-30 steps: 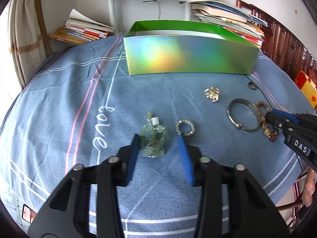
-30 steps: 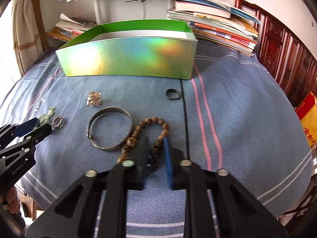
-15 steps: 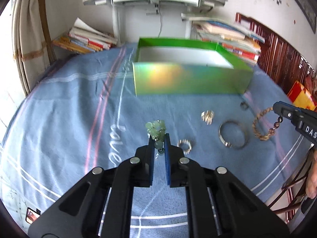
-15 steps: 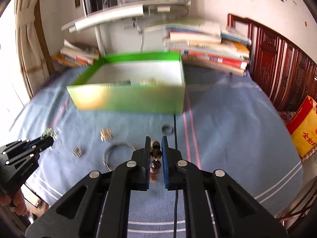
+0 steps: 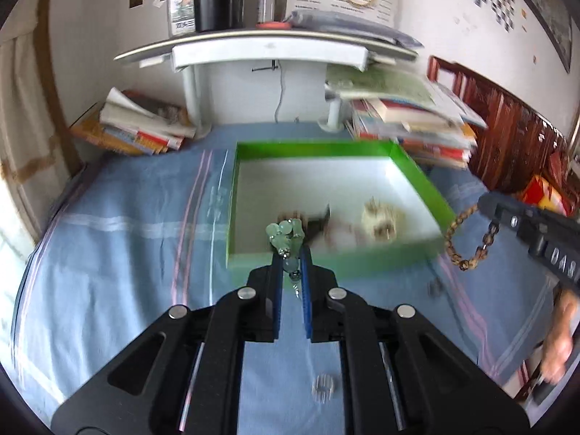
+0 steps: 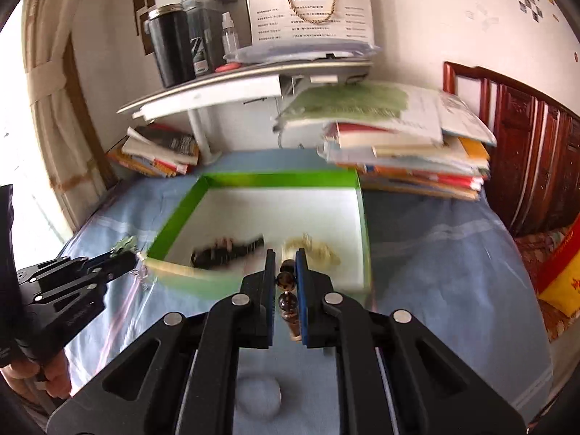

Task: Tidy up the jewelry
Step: 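Drop the jade pendant and brown bead bracelet into the green box with both tools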

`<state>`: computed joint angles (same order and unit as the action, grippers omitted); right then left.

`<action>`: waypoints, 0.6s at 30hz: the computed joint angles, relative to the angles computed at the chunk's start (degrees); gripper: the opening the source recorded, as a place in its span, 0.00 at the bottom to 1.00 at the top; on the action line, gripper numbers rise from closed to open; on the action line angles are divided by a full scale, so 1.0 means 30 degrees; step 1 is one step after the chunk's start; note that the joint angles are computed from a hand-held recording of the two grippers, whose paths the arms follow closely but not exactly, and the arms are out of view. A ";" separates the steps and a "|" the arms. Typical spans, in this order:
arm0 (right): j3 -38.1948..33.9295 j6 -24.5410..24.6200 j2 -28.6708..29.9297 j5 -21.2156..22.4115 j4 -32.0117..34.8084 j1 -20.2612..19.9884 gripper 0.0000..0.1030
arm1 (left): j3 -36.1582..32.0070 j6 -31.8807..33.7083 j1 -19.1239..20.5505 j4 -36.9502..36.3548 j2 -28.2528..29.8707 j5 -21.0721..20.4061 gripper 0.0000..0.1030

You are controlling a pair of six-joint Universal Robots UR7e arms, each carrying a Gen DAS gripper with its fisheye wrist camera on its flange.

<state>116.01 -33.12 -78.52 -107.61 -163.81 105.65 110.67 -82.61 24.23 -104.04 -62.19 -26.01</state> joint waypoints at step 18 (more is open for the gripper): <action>0.1998 -0.1256 -0.0503 -0.1603 -0.1927 -0.1424 0.45 | -0.1382 -0.4424 0.0342 0.5981 0.1658 0.0009 0.69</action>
<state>122.00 -36.89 -80.03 -112.42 -169.59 101.38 106.52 -95.89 25.26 -86.10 -57.22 -25.98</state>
